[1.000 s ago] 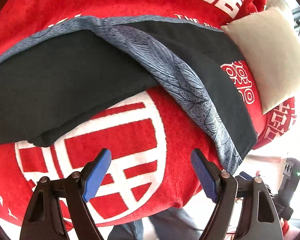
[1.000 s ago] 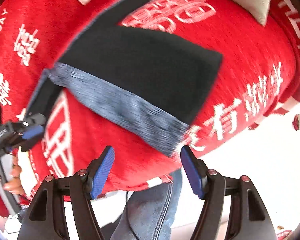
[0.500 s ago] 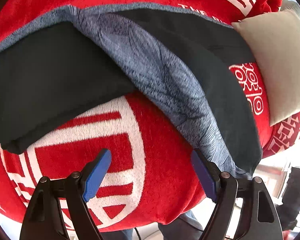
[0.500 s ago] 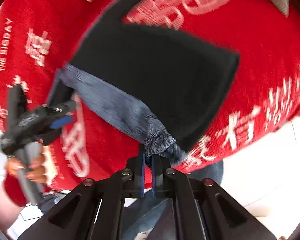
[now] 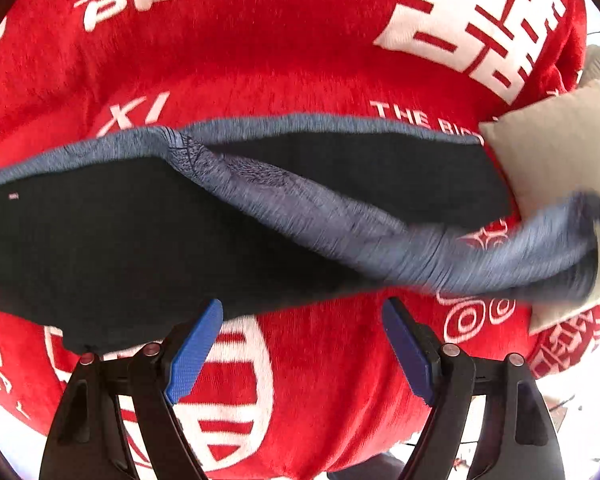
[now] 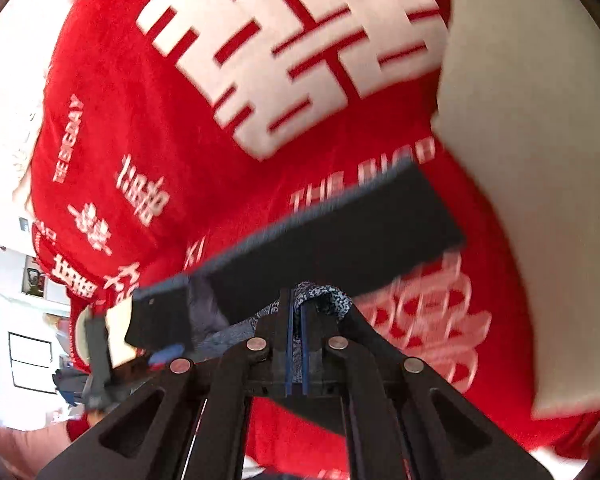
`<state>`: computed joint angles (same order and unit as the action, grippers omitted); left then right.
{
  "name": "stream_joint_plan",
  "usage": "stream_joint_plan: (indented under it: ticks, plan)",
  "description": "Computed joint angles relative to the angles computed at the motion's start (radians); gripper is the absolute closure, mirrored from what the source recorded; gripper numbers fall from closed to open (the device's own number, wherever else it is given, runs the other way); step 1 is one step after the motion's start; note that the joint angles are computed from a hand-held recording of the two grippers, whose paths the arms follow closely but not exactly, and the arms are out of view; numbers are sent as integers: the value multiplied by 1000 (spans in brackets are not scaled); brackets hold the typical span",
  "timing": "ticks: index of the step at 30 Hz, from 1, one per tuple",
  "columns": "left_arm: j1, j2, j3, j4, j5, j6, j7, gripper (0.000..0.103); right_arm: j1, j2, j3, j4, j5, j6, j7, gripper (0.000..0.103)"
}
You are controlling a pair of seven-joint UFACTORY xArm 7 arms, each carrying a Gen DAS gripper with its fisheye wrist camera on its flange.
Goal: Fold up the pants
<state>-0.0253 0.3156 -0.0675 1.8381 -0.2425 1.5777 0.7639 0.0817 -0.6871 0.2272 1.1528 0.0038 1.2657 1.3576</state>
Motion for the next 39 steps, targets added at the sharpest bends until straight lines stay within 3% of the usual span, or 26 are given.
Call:
stream_joint_plan:
  ticks: [5, 9, 11, 13, 14, 18, 20, 22, 27, 28, 29, 31, 33, 37, 39]
  plan:
    - [-51, -22, -20, -72, 11, -97, -44, 21, -31, 68, -143, -9, -18, -8, -186, 100]
    - [-102, 8, -32, -91, 33, -191, -113, 21, -57, 125, -209, -40, 7, -1, -318, 91]
    - [-128, 48, -35, -59, 55, -208, -164, 21, -70, 164, -223, -28, 22, 42, -366, 56]
    - [-143, 74, -38, -37, 68, -230, -197, 21, -94, 185, -201, 3, -15, 88, -374, 32]
    - [-147, 82, -38, -30, 74, -237, -207, 21, -107, 177, -179, 13, -53, 91, -364, 30]
    - [-164, 112, -38, -2, 112, -251, -230, 21, -123, 165, -156, 32, -67, 157, -322, 33]
    - [-174, 114, -36, -12, 137, -269, -235, 21, -115, 161, -166, 8, -38, 178, -324, 49]
    - [-179, 115, -35, -22, 152, -279, -243, 21, -109, 180, -177, -5, -26, 209, -349, 52]
    - [-184, 120, -32, -37, 176, -295, -259, 21, -104, 234, -214, -70, 3, 176, -441, 55]
    - [-184, 123, -31, -33, 178, -293, -265, 21, -104, 259, -222, -74, 15, 187, -458, 63]
    - [-187, 121, -32, -38, 179, -299, -275, 21, -108, 271, -220, -71, 12, 199, -462, 81]
    - [-180, 114, -36, -45, 164, -321, -274, 21, -120, 249, -221, -94, 1, 146, -463, 85]
    - [-188, 120, -38, -47, 174, -351, -278, 18, -132, 230, -221, -101, -17, 101, -470, 86]
    - [-207, 167, -33, 14, 204, -316, -312, 17, -136, 268, -242, -84, 30, 150, -499, 79]
    - [-199, 158, -40, 10, 187, -349, -300, 17, -136, 273, -230, -57, 21, 181, -499, 66]
